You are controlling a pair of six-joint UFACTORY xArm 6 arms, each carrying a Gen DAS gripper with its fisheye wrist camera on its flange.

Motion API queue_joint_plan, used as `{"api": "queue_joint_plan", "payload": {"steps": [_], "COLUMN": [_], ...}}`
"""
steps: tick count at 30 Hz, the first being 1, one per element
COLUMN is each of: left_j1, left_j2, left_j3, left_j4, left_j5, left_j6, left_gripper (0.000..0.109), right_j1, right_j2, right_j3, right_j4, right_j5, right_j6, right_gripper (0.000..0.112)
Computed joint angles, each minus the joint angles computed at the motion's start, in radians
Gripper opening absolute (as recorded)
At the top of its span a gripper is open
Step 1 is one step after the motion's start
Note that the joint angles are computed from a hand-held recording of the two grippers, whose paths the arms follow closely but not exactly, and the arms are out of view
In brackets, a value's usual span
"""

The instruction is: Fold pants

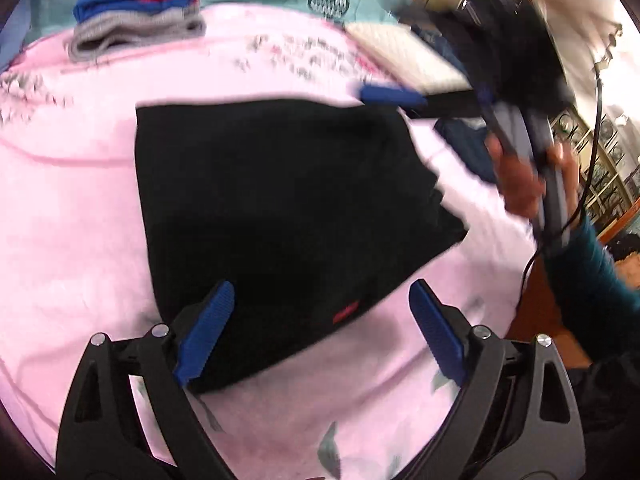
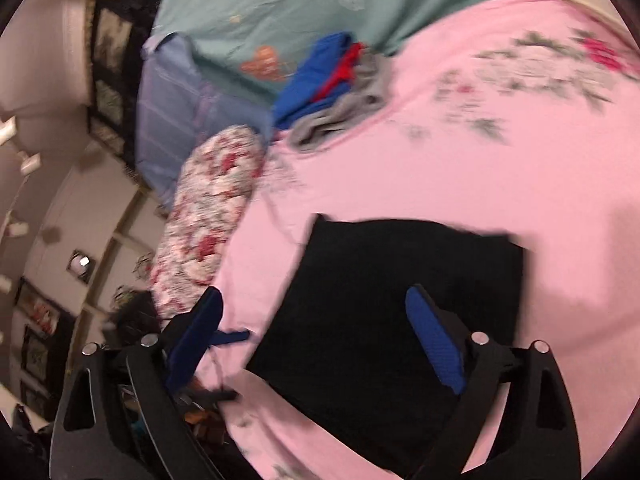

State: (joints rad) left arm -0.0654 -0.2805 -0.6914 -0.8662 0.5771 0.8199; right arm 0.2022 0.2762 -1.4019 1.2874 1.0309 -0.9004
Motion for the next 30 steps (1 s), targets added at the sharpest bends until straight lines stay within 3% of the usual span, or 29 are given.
{"api": "queue_joint_plan", "payload": {"steps": [3, 6, 9, 10, 13, 15, 18, 20, 21, 24, 27, 30], "left_j1": [-0.002, 0.026, 0.068, 0.078, 0.122, 0.153, 0.191, 0.215, 0.215, 0.207, 0.195, 0.18], "left_j2": [-0.02, -0.05, -0.068, -0.075, -0.084, -0.068, -0.003, 0.038, 0.047, 0.078, 0.118, 0.155], "left_j3": [0.043, 0.06, 0.054, 0.051, 0.033, 0.014, -0.045, -0.086, -0.095, -0.128, -0.162, -0.191], "left_j4": [-0.019, -0.043, -0.05, -0.049, -0.081, -0.105, -0.123, -0.136, -0.137, -0.131, -0.112, -0.078], "left_j5": [-0.022, 0.02, 0.076, 0.078, 0.092, 0.081, 0.103, 0.137, 0.139, 0.156, 0.177, 0.179], "left_j6": [0.046, 0.103, 0.125, 0.124, 0.141, 0.121, 0.051, 0.011, 0.002, -0.037, -0.087, -0.143], "left_gripper": [0.091, 0.091, 0.091, 0.091, 0.091, 0.095, 0.095, 0.095, 0.095, 0.095, 0.095, 0.095], "right_j1": [0.05, 0.091, 0.065, 0.052, 0.024, 0.021, -0.011, -0.024, -0.036, -0.105, -0.18, -0.196], "right_j2": [0.162, 0.308, 0.358, 0.36, 0.295, 0.184, 0.016, -0.071, -0.088, -0.122, -0.108, -0.084], "right_j3": [-0.198, -0.35, -0.403, -0.405, -0.341, -0.219, -0.031, 0.069, 0.092, 0.163, 0.192, 0.192], "right_j4": [-0.059, -0.202, -0.208, -0.185, -0.151, -0.154, -0.167, -0.264, -0.305, -0.371, -0.294, -0.303], "right_j5": [0.096, 0.038, 0.028, 0.04, 0.059, -0.017, -0.138, -0.196, -0.197, -0.104, 0.054, 0.1], "right_j6": [0.115, 0.283, 0.354, 0.373, 0.345, 0.279, 0.167, 0.165, 0.19, 0.264, 0.284, 0.344], "right_gripper": [0.095, 0.094, 0.066, 0.065, 0.072, 0.083, 0.086, 0.087, 0.094, 0.094, 0.094, 0.094]}}
